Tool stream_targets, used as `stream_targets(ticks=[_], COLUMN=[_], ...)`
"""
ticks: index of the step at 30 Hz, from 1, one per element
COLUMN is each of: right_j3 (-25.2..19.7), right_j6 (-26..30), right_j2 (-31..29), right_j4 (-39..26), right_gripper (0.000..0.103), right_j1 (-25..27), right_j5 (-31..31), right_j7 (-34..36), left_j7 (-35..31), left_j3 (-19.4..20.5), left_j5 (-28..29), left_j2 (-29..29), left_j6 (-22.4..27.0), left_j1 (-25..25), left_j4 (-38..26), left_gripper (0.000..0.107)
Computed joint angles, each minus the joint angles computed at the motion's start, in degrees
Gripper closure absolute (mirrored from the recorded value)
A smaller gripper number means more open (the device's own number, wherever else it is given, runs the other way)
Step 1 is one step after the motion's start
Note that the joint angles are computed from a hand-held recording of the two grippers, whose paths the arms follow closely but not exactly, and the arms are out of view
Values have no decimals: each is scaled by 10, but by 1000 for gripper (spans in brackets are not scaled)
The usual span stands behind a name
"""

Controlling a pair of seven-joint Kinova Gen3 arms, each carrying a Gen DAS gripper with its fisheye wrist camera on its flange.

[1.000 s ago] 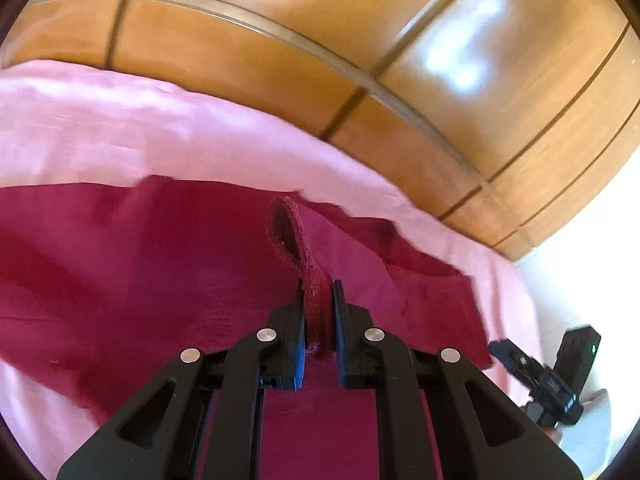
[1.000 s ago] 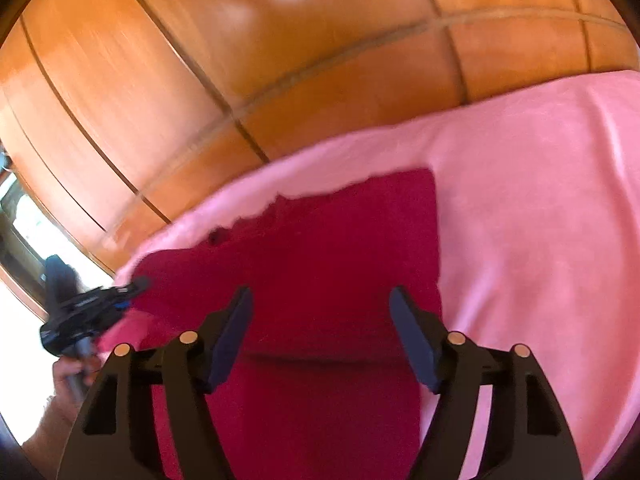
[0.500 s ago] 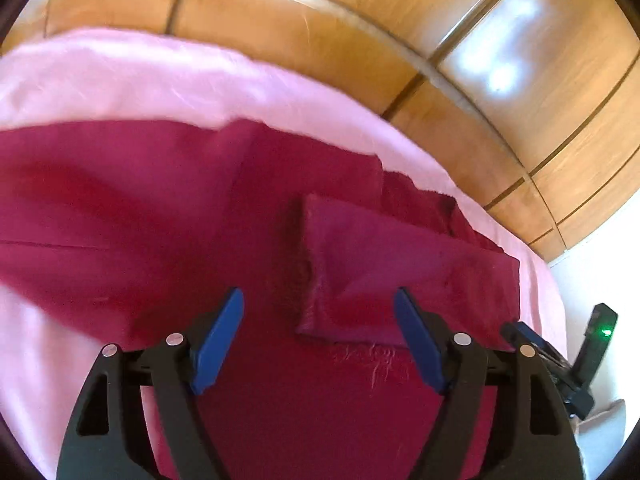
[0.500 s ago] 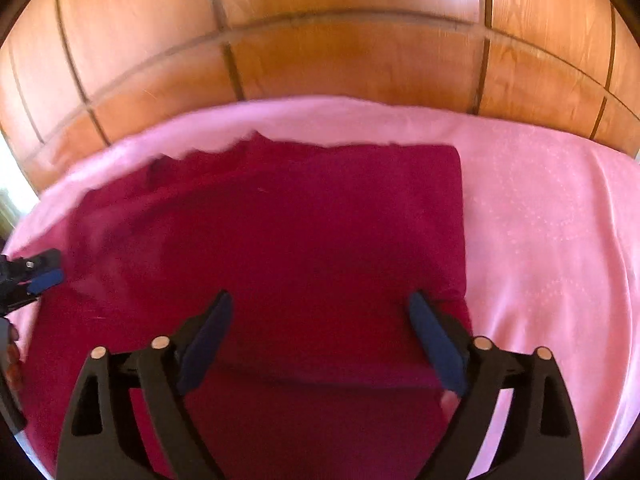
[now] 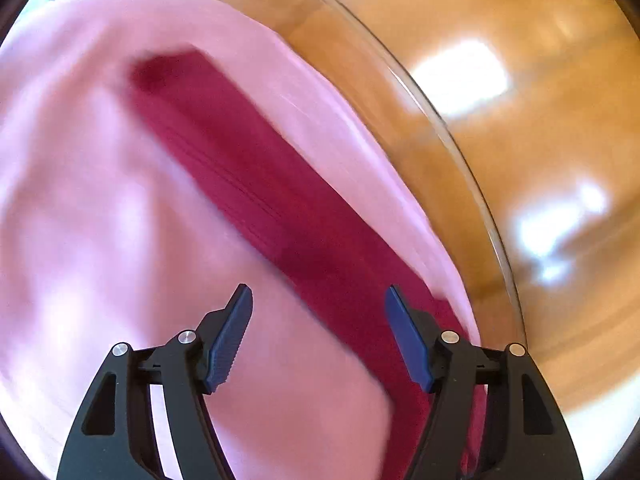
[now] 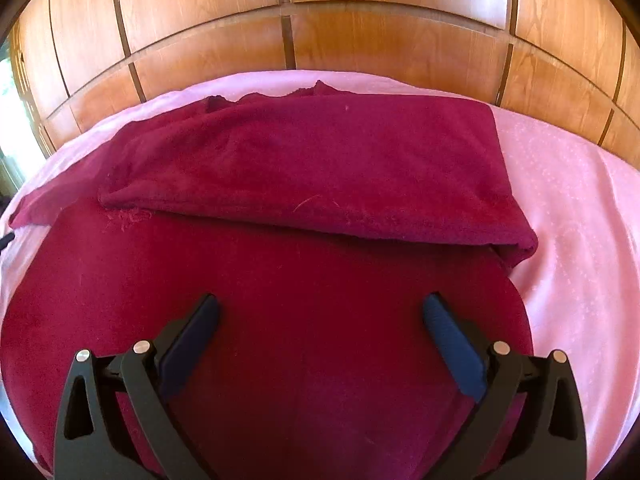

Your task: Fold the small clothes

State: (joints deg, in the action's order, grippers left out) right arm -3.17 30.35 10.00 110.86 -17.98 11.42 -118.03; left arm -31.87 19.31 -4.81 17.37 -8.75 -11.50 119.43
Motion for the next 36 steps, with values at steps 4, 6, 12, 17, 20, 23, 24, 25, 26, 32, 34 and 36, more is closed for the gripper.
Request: stream_targets(ticks=[4, 6, 12, 17, 20, 23, 24, 25, 26, 32, 34, 36], right_j3=[4, 3, 4, 3, 3, 2, 3, 3, 3, 1, 0, -1], right_j6=[8, 9, 11, 10, 9, 7, 6, 6, 7, 2, -1, -4], right_j2=[0, 4, 9, 8, 9, 9, 9, 9, 9, 7, 6, 5], right_j4=[-3, -5, -9, -8, -8, -8, -7, -7, -8, -6, -5, -4], right_gripper=[2, 2, 2, 2, 2, 2, 2, 2, 2, 2, 2, 2], right_j1=[-15, -19, -22, -21, -20, -19, -19, -19, -20, -14, -9, -6], right_j5=[24, 32, 41, 43, 41, 39, 39, 39, 39, 28, 20, 13], right_j7=[-24, -33, -42, -43, -41, -40, -40, -40, -40, -31, -23, -18], left_j7=[84, 127, 143, 115, 52, -5, -19, -42, -59, -148, -171, -184], left_j3=[35, 60, 29, 6, -12, -5, -10, -5, -1, 42, 41, 27], left_j5=[-34, -65, -76, -74, -76, -81, -78, -76, -75, -81, -74, -61], left_j2=[21, 36, 62, 53, 34, 14, 13, 16, 22, 125, 164, 185], left_j6=[-70, -84, -38, 14, 1, -4, 1, 13, 17, 146, 192, 239], left_j1=[-100, -149, -143, -128, -78, -20, 3, 30, 50, 154, 186, 217], left_j4=[32, 34, -12, -40, -50, -68, -77, -93, -105, -253, -305, -342], left_gripper=[41, 53, 68, 99, 99, 99, 99, 99, 99, 98, 98, 80])
